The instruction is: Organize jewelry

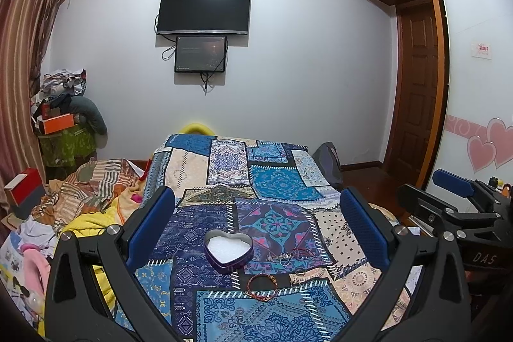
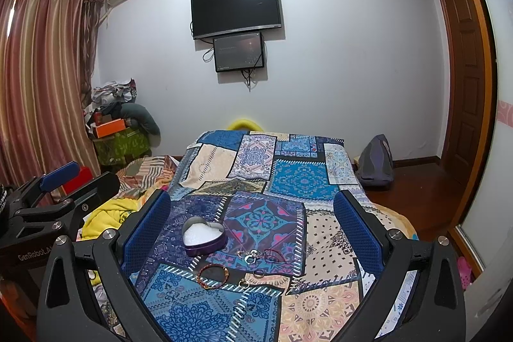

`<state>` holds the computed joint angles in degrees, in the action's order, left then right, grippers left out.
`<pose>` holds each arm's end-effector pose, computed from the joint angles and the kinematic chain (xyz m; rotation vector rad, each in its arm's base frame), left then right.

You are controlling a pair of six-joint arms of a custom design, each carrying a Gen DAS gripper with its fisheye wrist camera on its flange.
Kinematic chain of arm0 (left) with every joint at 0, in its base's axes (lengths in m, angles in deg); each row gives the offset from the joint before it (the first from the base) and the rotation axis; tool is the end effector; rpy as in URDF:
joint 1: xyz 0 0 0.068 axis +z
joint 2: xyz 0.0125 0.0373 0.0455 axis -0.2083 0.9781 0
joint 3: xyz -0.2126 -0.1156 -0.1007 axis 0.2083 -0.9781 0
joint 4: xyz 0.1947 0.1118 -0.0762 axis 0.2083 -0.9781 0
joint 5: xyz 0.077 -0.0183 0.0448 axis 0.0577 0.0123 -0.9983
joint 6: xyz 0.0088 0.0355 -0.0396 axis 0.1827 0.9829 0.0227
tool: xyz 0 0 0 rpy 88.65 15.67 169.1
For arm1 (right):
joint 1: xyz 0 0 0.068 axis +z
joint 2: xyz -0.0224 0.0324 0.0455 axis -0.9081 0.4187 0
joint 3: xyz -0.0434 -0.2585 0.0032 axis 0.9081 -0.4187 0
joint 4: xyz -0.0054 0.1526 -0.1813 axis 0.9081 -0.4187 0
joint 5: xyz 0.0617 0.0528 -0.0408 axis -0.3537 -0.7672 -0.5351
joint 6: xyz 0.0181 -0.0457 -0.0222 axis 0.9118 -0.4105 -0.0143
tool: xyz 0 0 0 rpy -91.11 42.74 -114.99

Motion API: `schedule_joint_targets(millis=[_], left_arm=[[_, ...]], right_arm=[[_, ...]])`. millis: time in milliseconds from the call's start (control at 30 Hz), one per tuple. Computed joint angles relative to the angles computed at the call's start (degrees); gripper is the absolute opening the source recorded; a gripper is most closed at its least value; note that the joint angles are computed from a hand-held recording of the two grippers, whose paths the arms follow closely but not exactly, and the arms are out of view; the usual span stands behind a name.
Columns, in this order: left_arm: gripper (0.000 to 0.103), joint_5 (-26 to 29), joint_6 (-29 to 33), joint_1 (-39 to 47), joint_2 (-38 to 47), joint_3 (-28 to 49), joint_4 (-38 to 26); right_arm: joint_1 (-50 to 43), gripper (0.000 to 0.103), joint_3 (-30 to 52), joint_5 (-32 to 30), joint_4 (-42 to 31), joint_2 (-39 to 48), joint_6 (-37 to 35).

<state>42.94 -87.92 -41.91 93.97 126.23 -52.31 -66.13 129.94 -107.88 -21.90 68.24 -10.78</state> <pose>0.2318 -0.1163 0.3711 0.0172 1.8358 -0.0966 0.2561 0.0075 0.3506 -0.2171 1.8629 0.2939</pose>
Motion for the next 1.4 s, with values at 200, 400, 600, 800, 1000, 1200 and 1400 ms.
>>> schedule_joint_targets(millis=[200, 400, 600, 800, 1000, 1200, 1400], left_arm=[[0.103, 0.3, -0.3, 0.3, 0.2, 0.4, -0.5], [0.103, 0.7, -0.3, 0.6, 0.3, 0.6, -0.7], [0.103, 1.1, -0.4, 0.9, 0.7, 0.7, -0.7], [0.103, 3.5, -0.7, 2.9, 2.5, 1.2, -1.0], [0.103, 7.2, -2.5, 6.4, 6.4, 2.2, -1.3], [0.103, 10.7, -5.4, 10.8, 14.6, 5.8, -4.6], [0.103, 13.2, -7.0, 14.0, 23.3, 8.5, -8.3]], right_arm=[[-0.4, 0.101, 0.1, -0.4, 0.0, 0.4, -0.3], [-0.5, 0.101, 0.5, -0.6, -0.1, 0.8, -0.3], [-0.7, 0.101, 0.8, -0.4, -0.2, 1.7, -0.5], [-0.7, 0.101, 1.4, 0.4, -0.4, 4.1, -0.7], [-1.4, 0.101, 2.7, 1.9, -0.8, 9.5, -1.9], [-2.9, 0.101, 4.4, 2.3, -2.3, 16.6, -3.6], [-3.2, 0.101, 7.5, 1.6, -6.5, 22.7, -7.3]])
